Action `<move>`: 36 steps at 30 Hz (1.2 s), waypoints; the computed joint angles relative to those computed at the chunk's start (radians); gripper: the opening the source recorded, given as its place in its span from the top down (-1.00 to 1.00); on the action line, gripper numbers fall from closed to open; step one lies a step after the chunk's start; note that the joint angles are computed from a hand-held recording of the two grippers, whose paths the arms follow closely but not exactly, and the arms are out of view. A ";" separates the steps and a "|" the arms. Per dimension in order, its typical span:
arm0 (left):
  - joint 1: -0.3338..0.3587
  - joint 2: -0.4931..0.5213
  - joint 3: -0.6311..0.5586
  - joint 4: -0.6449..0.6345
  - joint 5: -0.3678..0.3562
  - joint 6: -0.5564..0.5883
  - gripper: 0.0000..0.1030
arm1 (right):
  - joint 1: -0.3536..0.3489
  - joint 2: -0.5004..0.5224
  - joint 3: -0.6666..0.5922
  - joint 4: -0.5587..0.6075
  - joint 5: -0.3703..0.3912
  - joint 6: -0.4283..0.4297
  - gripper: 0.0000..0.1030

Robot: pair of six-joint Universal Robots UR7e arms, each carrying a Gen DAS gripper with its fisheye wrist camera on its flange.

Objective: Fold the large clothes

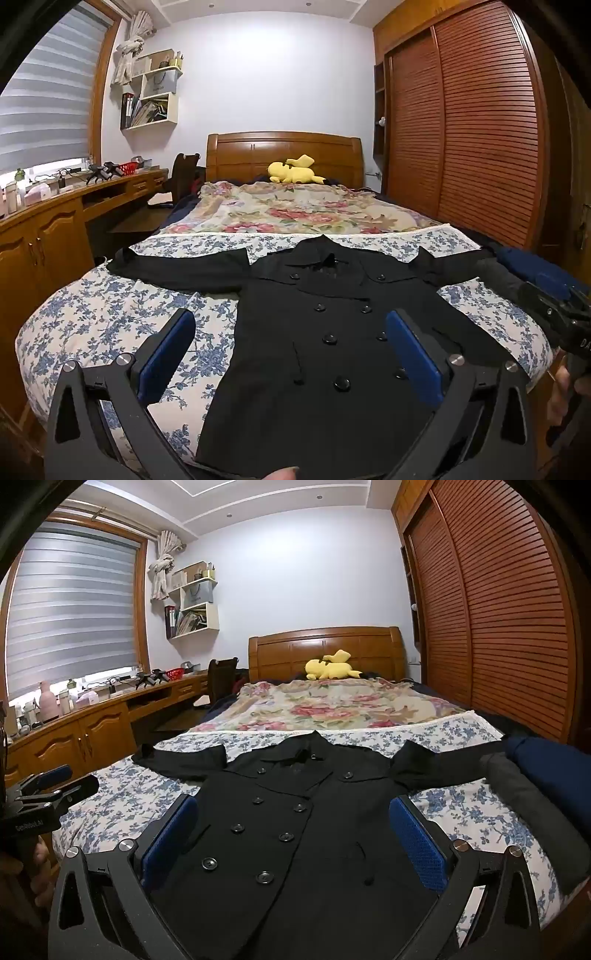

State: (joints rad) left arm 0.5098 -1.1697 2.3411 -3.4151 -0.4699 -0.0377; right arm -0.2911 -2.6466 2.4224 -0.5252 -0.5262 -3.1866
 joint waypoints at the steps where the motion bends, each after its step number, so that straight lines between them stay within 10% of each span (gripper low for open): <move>1: 0.001 0.003 -0.001 -0.012 0.000 0.014 -1.00 | -0.002 -0.001 0.000 0.003 -0.001 -0.002 -0.99; 36: -0.014 0.018 -0.004 -0.018 0.001 0.014 -1.00 | 0.025 -0.006 0.008 -0.055 0.012 0.063 -0.99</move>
